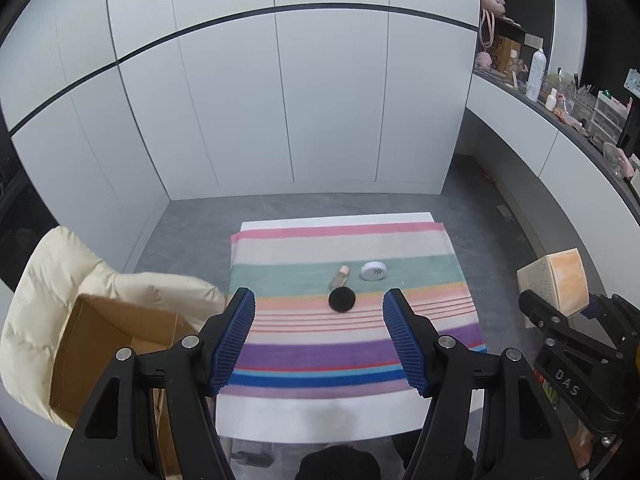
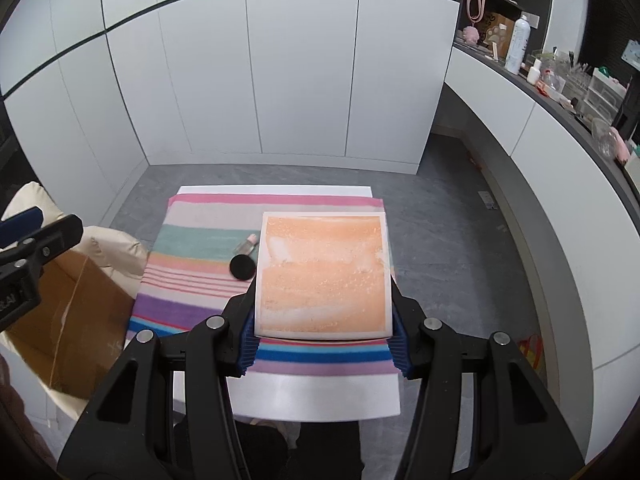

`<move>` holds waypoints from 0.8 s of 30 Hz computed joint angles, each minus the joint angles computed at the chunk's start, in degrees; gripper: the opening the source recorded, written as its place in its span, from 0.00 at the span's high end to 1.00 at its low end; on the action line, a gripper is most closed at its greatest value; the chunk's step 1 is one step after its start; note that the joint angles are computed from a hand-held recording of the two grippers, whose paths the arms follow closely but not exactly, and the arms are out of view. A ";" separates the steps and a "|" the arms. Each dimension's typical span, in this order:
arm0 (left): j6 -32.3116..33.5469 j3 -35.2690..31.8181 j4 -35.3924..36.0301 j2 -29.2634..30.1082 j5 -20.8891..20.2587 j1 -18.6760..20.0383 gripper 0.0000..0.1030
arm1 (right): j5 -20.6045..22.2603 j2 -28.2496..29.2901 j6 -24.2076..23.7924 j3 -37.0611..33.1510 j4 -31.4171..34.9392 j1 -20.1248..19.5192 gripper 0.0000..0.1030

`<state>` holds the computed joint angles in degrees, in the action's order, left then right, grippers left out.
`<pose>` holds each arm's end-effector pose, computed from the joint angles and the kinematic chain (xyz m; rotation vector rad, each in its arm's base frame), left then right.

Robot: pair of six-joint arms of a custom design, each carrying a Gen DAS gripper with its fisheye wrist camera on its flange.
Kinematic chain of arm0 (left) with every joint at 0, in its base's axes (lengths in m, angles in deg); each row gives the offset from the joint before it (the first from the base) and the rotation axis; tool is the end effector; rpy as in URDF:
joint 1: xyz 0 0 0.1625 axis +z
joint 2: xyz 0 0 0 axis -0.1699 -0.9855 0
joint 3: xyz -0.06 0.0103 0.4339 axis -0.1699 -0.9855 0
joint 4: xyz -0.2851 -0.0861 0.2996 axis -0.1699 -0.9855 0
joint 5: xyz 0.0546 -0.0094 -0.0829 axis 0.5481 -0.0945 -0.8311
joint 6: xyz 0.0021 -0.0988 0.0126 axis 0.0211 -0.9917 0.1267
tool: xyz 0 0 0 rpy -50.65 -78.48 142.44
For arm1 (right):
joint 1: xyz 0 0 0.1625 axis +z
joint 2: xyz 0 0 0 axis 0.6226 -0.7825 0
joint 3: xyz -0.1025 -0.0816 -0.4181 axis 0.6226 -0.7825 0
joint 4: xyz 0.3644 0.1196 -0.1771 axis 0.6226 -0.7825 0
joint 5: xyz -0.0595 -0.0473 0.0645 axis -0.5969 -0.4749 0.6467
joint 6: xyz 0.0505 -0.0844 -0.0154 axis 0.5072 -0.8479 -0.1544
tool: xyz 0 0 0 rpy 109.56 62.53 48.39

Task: Organize objects
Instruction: 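Lift the peach square box with the right tool and carry it toward the cardboard box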

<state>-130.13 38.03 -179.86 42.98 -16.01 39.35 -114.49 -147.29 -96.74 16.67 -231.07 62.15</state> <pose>-0.5418 -0.5607 0.1362 0.2057 2.1438 -0.8912 0.1864 -0.5877 0.4344 0.5256 -2.2652 0.7480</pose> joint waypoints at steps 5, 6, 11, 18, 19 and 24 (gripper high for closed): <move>-0.88 5.50 -3.95 -2.42 -1.96 -1.35 0.34 | 1.23 -3.69 0.26 3.58 0.22 0.05 0.47; -1.64 6.09 -3.62 -2.65 -2.21 -1.47 0.34 | 1.60 -4.21 0.25 4.09 0.44 -0.07 0.47; -5.24 8.90 -2.11 -4.23 -4.35 -1.59 0.34 | 2.09 -6.22 1.10 6.74 1.86 -1.18 0.47; -9.91 13.40 0.05 -7.12 -6.54 -2.69 0.34 | 1.73 -10.90 2.83 12.28 2.07 -2.87 0.47; -10.16 13.83 0.09 -7.39 -6.67 -2.85 0.34 | 1.71 -11.53 2.87 12.96 1.94 -3.02 0.47; -12.07 15.84 1.01 -8.55 -7.65 -3.37 0.34 | 2.08 -14.01 3.67 14.81 3.54 -3.72 0.47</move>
<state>-142.20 53.87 -178.85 34.43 -23.66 35.98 -112.41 -161.30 -93.07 31.49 -227.53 58.43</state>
